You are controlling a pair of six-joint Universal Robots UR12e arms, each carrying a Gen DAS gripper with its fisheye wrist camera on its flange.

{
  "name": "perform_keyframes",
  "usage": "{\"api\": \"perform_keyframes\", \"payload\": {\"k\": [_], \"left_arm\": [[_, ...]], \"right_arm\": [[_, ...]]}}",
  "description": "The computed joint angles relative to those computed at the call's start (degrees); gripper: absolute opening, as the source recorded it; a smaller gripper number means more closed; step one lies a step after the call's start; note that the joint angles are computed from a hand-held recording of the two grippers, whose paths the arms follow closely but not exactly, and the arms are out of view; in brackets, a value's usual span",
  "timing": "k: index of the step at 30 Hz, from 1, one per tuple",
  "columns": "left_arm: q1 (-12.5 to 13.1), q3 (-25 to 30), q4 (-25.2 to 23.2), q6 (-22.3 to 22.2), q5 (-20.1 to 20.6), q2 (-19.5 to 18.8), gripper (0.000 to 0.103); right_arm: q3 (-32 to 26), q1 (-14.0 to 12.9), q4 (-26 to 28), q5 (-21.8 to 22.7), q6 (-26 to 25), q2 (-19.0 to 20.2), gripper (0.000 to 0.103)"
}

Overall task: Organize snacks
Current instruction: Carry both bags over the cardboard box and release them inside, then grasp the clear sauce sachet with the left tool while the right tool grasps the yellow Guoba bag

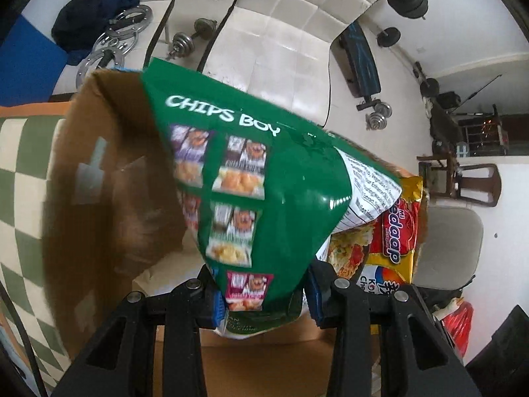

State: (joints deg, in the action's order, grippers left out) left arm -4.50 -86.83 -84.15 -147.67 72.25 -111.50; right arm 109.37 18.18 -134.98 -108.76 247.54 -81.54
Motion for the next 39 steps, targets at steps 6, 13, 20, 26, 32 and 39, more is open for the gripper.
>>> {"api": "perform_keyframes", "payload": {"k": [6, 13, 20, 26, 32, 39], "left_arm": [[-1.2, -1.0, 1.8, 1.3, 3.5, 0.8, 0.039], [-1.7, -3.5, 9.8, 6.8, 6.3, 4.4, 0.09], [0.5, -5.4, 12.1, 10.4, 6.0, 7.8, 0.095], [2.2, -6.7, 12.2, 11.0, 4.8, 10.5, 0.1], [3.8, -8.4, 13.7, 11.8, 3.8, 13.2, 0.101], [5.8, -10.4, 14.7, 13.2, 0.5, 16.8, 0.101]], "right_arm": [[1.1, -1.3, -1.3, 3.7, 0.4, 0.6, 0.002], [0.8, -2.4, 0.7, 7.4, 0.8, -0.8, 0.071], [-1.3, -1.9, 4.9, 10.3, -0.7, -2.4, 0.091], [-2.9, -0.3, 8.5, 10.7, 0.2, -3.4, 0.094], [-4.5, 1.7, 11.5, 10.3, 0.6, -4.1, 0.095], [-5.4, 4.0, 11.3, 8.5, 2.3, -5.0, 0.095]]}}
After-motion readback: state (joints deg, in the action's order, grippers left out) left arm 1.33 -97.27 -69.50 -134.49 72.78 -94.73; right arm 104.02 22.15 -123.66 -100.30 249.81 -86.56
